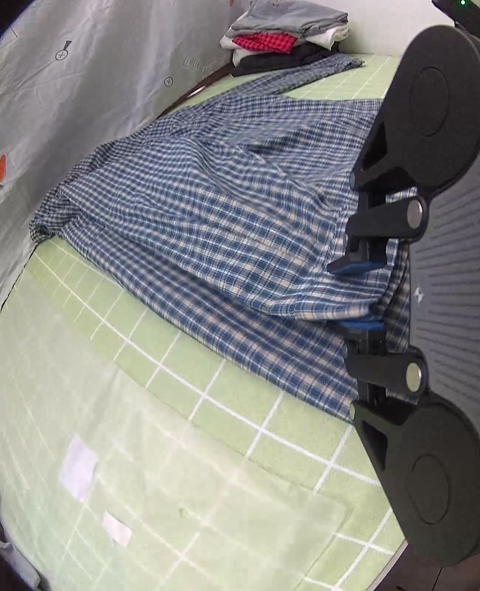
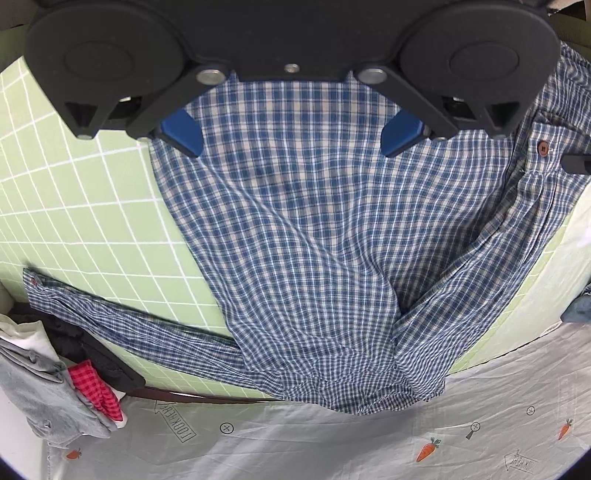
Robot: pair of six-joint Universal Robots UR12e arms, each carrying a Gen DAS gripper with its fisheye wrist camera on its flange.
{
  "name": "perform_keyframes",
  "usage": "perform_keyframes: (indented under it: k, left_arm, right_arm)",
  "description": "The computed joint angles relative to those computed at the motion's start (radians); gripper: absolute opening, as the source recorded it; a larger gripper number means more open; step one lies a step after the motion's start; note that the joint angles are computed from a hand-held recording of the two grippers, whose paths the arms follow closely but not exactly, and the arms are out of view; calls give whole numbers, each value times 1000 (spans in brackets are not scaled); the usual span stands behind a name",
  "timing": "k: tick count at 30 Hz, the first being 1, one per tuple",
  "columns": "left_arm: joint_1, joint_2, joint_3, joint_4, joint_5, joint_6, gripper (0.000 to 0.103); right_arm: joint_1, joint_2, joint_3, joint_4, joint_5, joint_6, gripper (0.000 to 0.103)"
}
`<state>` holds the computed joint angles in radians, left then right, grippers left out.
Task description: Fold clothes
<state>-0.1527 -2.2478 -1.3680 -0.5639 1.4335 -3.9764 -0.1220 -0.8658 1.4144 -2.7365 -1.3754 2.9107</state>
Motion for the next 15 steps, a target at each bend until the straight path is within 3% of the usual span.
perform_keyframes:
  k: [4, 6, 8, 11, 15]
  left_arm:
    - [2, -2, 5, -7, -2, 50, 54]
    - [-2, 0, 19, -37, 28, 89, 66]
    - [-7, 0, 31, -40, 61, 124, 68]
    - [-13, -3, 52, -42, 121, 167, 82]
    - [-26, -19, 96, -72, 211, 257, 84]
  right_arm:
    - [1, -8, 15, -12, -14, 17, 103]
    - [3, -8, 16, -15, -19, 28, 103]
    - [4, -7, 14, -21, -17, 40, 103]
    - [6, -4, 10, -32, -20, 52, 103]
    - [8, 7, -4, -30, -18, 71, 103]
